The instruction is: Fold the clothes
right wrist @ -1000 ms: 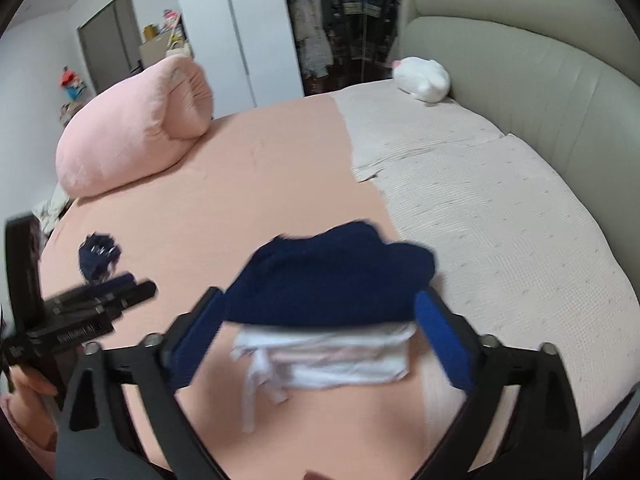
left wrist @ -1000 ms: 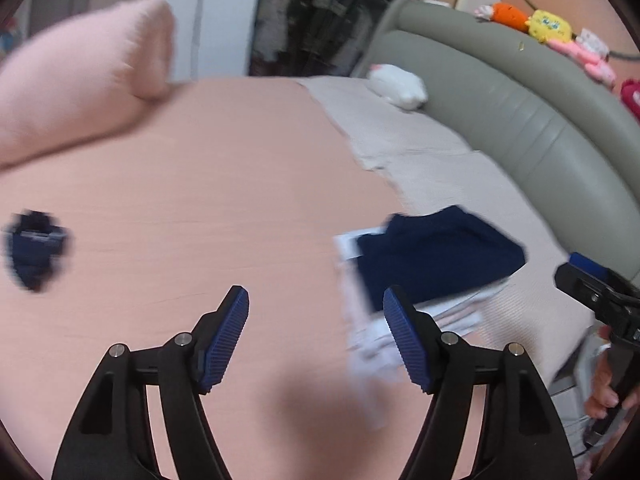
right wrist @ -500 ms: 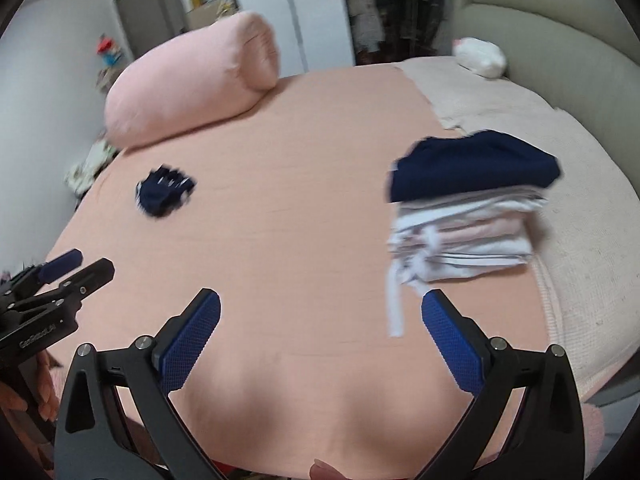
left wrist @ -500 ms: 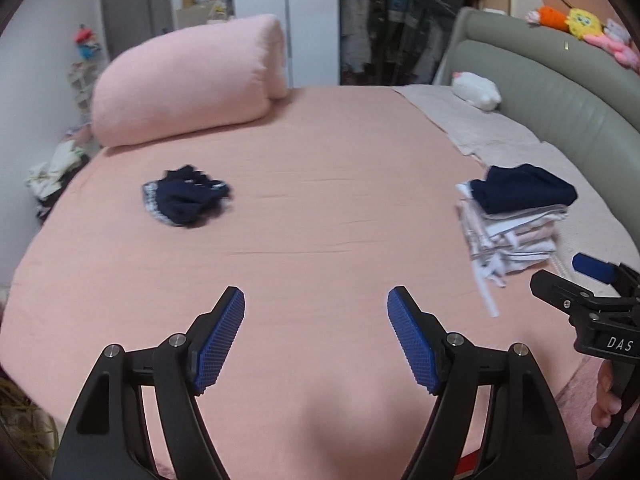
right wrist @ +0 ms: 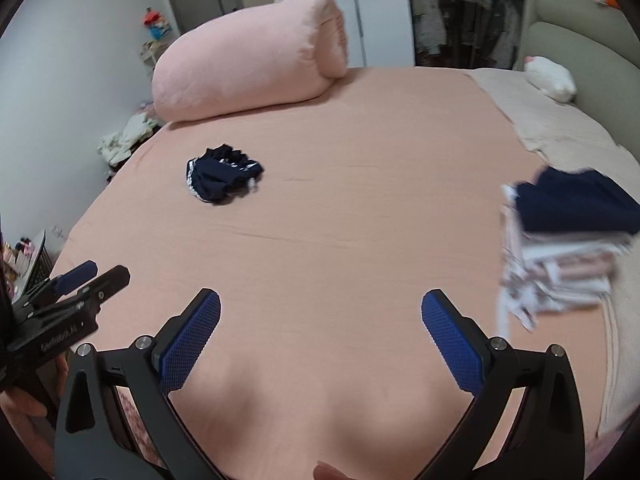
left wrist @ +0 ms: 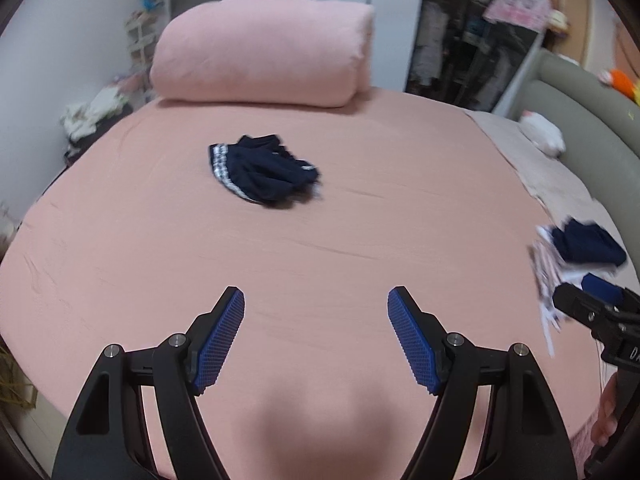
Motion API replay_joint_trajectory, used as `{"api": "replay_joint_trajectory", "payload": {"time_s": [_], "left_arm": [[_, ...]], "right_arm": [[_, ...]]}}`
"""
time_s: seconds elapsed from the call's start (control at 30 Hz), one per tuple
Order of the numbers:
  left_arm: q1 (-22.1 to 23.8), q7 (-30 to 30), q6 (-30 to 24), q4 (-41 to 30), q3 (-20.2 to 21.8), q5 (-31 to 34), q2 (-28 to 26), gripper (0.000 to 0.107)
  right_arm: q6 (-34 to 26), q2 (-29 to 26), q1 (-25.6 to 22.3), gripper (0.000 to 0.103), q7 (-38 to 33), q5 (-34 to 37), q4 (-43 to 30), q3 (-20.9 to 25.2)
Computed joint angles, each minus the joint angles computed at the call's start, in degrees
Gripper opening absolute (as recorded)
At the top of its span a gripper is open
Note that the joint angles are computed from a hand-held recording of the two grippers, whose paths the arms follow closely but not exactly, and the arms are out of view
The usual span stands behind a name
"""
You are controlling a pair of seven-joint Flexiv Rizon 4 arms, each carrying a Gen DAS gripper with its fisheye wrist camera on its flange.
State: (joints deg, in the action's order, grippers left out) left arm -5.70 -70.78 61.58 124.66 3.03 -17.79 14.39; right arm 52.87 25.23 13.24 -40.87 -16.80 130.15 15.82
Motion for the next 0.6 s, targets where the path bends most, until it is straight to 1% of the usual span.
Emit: {"api": "replay_joint_trajectory", "payload": {"time_s": [0.1,0.23,0.3,0.33,0.37,0.47,0.57,0.6], "left_arm": [[1.12,1.81,1.85,-4.11,0.21,-2.54,-6.62,0.076],[3.68,2.69,3.67,-12.57,-1.26,-5.29,-17.66,0.076],[5.3,0.74,2.28,-18.61,-1.94,-4.99,-23.75,0.076],[5.94,0.44,1.85,-20.87,-2.37,-5.19,-25.92,0.076],[6.76,0.82,1.83,-23.4,-3.09,-6.09,-28.57,0.076],[7.28,-2.74,0.44,-31.27,-2.64,-2.67,-35.8,0.076],[8.31,-5.16,-2.86,-38.74,-2.64,-1.08,-42.38,0.076],[8.27,-6.23,-3.43,-40.22,-2.3,-0.21,-43.58,0.076]], "right_arm": [[4.13,-8.22,-0.17,0.102,-0.62,-2.94,-3.58,-1.19],[8.44,-20.64,0.91,0.102,-1.75,-5.84,-11.19,-3.72],[9.83,-27.03,1.9,0.102,-2.1,-7.16,-16.06,-5.15],[10.15,-30.15,2.48,0.102,-2.79,-7.34,-18.69,-5.88],[10.28,-33.25,3.07,0.102,-3.69,-7.25,-21.52,-6.57],[9.2,-41.51,4.92,0.1,-5.95,-7.51,-29.68,-8.62],[6.43,-49.1,6.42,0.099,-8.51,-7.14,-38.08,-10.05],[5.05,-51.53,6.71,0.099,-9.68,-6.42,-40.97,-10.18]]}}
